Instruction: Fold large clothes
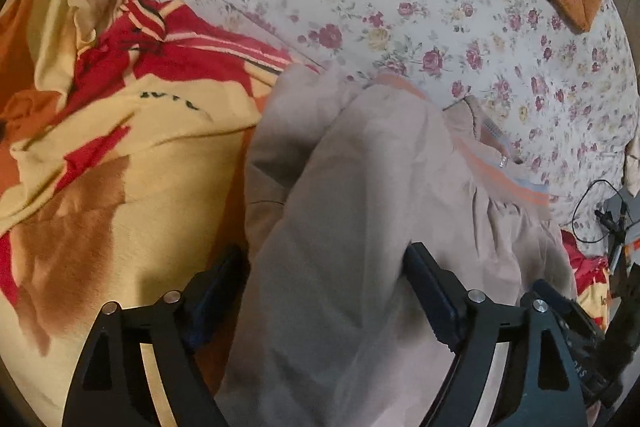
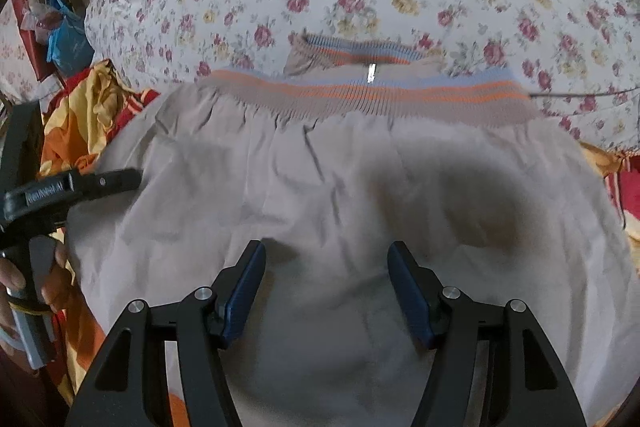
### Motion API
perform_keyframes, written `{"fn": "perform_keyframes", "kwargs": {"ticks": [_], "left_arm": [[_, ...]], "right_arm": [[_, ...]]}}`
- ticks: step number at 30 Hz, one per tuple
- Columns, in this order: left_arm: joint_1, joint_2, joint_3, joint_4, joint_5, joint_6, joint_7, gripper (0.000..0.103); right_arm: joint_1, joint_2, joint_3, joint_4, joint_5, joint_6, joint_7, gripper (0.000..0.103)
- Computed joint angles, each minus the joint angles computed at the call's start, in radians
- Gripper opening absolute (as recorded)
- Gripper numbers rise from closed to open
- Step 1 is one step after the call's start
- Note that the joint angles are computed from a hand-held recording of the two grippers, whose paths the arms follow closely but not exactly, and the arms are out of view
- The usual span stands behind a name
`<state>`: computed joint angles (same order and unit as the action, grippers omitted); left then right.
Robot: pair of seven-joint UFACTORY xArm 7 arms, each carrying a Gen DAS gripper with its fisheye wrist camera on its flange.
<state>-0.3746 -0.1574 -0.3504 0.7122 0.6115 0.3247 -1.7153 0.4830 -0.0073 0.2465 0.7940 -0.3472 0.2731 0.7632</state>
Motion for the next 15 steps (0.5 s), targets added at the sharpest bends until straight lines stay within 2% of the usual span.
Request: {"fn": "perform_keyframes", "kwargs": {"ticks": [2, 3, 4, 5, 7, 10, 15], "left_arm": [[0.003, 0.011, -0.015, 0.016, 0.033, 0.02, -0.024, 0.083], [-0.006, 0.011, -0.012, 0.019, 0.03, 0.024, -0.011, 0.079], [-0.014, 0.011, -0.009, 0.022, 0.028, 0.018, 0.003, 0.065], [-0.024, 0.012, 0.0, 0.02, 0.015, -0.005, 0.032, 0.059], [-0.028, 0.01, -0.003, 0.026, 0.015, 0.006, 0.045, 0.054], [-0.03, 0.014, 0.0, 0.025, 0.014, -0.003, 0.055, 0.049], [-0.019, 0.012, 0.004, 0.007, 0.007, -0.06, 0.06, 0.033]], "right_arm": [[-0.005, 0.006, -0.004, 0.015, -0.046, 0.017, 0.026, 0.064], [-0.006, 0.016, -0.006, 0.029, -0.09, 0.04, 0.056, 0.063], [-0.005, 0.026, -0.008, 0.042, -0.126, 0.057, 0.078, 0.06], [-0.002, 0.036, -0.012, 0.052, -0.153, 0.07, 0.095, 0.055], [0.001, 0.051, -0.017, 0.057, -0.155, 0.073, 0.09, 0.051], [0.011, 0.062, -0.027, 0.059, -0.177, 0.073, 0.108, 0.051], [0.021, 0.071, -0.036, 0.061, -0.198, 0.073, 0.121, 0.053]]}}
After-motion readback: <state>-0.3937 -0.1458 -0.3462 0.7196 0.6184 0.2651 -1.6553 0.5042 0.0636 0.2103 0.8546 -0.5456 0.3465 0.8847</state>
